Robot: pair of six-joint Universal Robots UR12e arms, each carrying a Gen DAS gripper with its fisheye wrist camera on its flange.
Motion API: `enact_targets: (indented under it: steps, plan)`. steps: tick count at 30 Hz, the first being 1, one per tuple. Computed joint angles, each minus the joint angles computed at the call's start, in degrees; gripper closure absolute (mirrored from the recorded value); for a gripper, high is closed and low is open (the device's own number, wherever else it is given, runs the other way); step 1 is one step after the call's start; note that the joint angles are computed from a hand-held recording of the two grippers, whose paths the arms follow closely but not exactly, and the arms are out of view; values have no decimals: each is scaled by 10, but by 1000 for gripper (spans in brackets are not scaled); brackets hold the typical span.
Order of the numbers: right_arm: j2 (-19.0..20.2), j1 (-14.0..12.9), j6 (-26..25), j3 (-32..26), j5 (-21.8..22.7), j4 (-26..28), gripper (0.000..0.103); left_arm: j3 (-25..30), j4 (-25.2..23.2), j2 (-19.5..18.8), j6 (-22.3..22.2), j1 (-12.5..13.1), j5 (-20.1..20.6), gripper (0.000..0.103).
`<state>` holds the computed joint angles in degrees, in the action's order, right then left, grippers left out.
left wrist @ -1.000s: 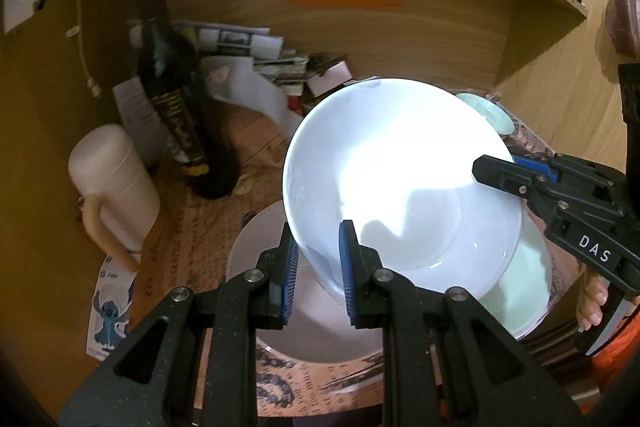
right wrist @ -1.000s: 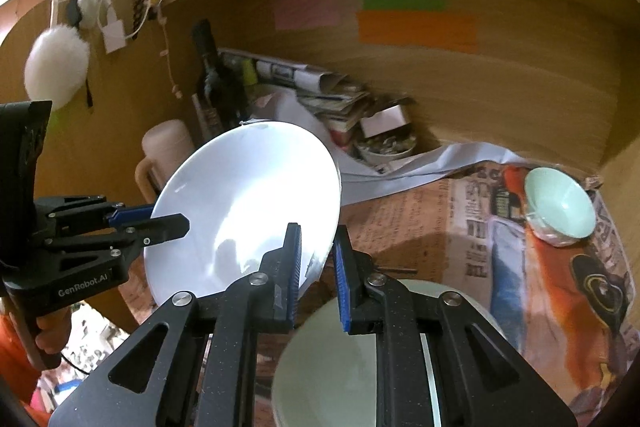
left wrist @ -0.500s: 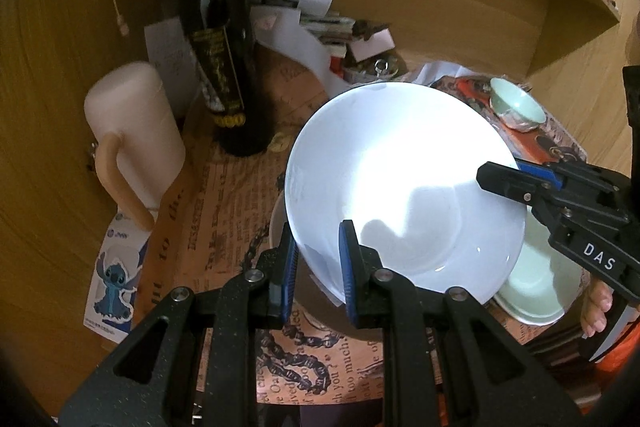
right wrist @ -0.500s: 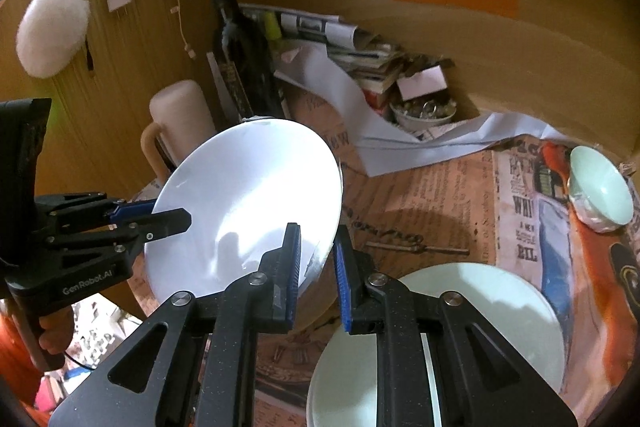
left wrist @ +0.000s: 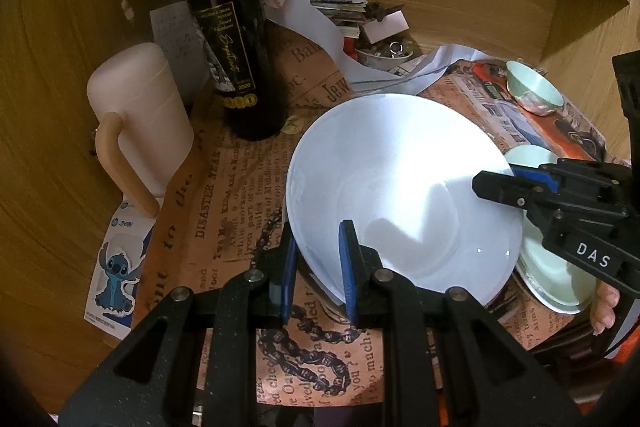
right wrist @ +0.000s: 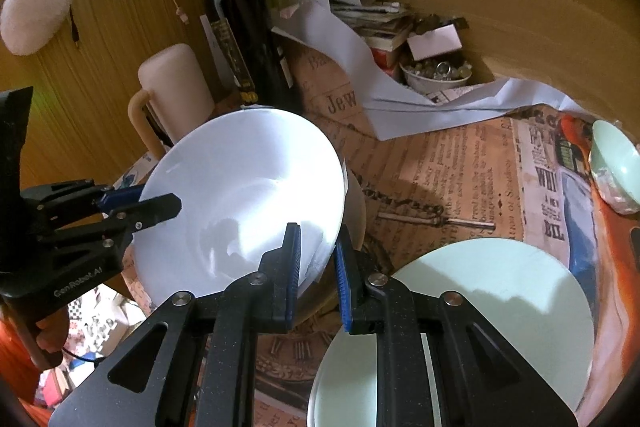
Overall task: Organize plates and bowls
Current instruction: 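Lower the white bowl onto the mauve bowl and open the left gripper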
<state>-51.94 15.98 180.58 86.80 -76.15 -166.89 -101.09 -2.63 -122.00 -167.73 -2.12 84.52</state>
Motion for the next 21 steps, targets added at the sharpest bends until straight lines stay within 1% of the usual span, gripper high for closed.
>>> enact_targets:
  steps: [5,8,11,16,18,19,21]
  plan:
    - [3,1,-14,-7,3,17,86,1,14,-5,9,-4,20,83]
    - [4,5,-28,-9,-8,17,84,4,9,-7,2,-3,23,83]
    - [5,8,-40,-10,-21,15,82,4,10,-8,5,-4,27,83]
    - [5,7,-46,-11,-16,20,81,5,11,-9,10,-6,33,83]
    - [4,5,-47,-12,-8,26,78,5,9,-9,11,-6,35,82]
    - [3,5,-50,-12,-5,28,74,6,5,-9,11,-6,35,80]
    - [1,5,-57,-8,-3,20,69,10,-12,-7,8,-4,24,77]
